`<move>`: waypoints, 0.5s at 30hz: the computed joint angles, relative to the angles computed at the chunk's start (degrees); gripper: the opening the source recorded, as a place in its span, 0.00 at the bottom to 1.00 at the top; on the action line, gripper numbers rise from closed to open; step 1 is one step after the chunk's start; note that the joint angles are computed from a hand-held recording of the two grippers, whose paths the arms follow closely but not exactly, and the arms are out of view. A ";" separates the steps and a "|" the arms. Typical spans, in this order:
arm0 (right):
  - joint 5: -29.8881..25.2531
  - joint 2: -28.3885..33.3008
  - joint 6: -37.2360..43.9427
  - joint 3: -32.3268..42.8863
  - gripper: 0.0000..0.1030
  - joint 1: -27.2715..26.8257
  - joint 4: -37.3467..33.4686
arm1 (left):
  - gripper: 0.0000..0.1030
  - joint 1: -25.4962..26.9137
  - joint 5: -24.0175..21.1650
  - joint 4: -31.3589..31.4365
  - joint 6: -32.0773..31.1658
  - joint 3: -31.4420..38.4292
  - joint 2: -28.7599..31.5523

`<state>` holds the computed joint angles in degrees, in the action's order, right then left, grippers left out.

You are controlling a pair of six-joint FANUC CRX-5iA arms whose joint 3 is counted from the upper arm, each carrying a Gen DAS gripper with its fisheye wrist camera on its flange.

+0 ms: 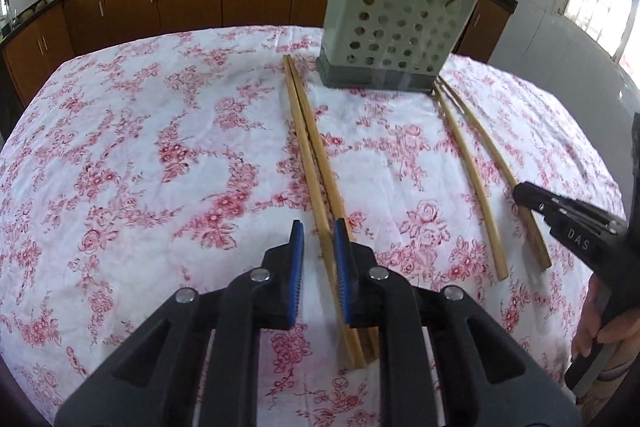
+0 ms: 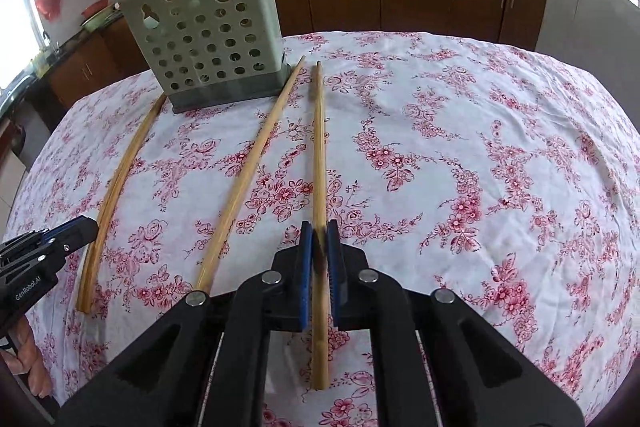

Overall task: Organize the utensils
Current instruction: 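Lower the left tool onto another chopstick and close it while the right tool grasps one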

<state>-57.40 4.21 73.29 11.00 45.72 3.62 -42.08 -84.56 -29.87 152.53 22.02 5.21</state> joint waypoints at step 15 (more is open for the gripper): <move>2.47 0.36 -5.51 -2.13 0.08 -1.13 6.74 | 0.09 3.44 -5.69 -3.90 2.88 -3.99 -4.76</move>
<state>-54.93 4.57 67.78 8.88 44.59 10.36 -38.64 -90.25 -33.76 155.41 18.02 0.45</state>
